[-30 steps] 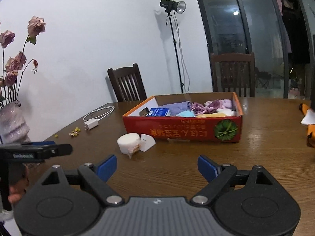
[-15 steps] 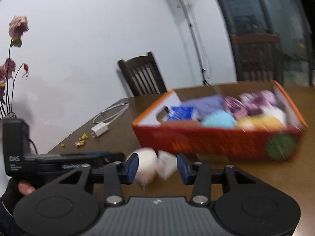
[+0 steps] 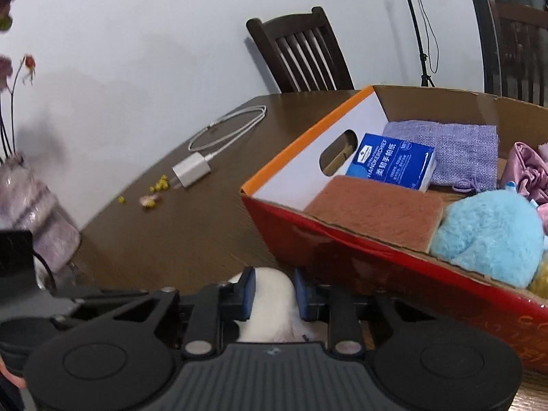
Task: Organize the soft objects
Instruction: 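Carry the white puff over the box and lower it inside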
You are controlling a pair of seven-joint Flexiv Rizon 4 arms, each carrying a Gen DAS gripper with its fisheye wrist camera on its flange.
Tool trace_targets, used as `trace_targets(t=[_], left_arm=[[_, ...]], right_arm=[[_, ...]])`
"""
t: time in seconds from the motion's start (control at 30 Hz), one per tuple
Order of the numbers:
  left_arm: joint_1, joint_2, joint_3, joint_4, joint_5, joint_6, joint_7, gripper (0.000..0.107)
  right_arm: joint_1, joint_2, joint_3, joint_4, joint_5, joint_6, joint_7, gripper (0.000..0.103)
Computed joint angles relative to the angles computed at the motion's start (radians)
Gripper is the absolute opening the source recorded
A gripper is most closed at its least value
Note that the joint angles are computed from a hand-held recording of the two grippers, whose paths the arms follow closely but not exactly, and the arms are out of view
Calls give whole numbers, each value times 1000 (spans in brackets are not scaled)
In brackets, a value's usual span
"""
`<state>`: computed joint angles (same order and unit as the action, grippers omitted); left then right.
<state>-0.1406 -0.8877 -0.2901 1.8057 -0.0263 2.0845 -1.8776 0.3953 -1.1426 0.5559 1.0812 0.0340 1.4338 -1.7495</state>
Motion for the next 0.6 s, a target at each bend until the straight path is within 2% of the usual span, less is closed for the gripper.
trace_targets(t=[0.1,0.23,0.27,0.37,0.47,0.53,0.6], left_arm=[[-34,11,35,22,-11,105,-11,30],[-84,49,65,65,14,263,-3,30],[-87,61,58,75,30,274,-4,30],[-97,101,28,111,58,224,-5,30],[-55,93,-52,125,161,161,-38,30],[-36,68,-100,129,210,133,-60,30],[-50,43,-115,126,210,101,-69,30]], right_arm=[[18,29,-22,56,1,100,2,22],[19,117,-36,228,-3,361,6,22],[17,148,-39,283,7,425,12,22],[16,258,-62,481,66,580,38,22],[37,348,-95,668,165,674,84,22],[7,361,-59,761,202,735,157,22],[-3,357,-38,828,232,791,221,22]])
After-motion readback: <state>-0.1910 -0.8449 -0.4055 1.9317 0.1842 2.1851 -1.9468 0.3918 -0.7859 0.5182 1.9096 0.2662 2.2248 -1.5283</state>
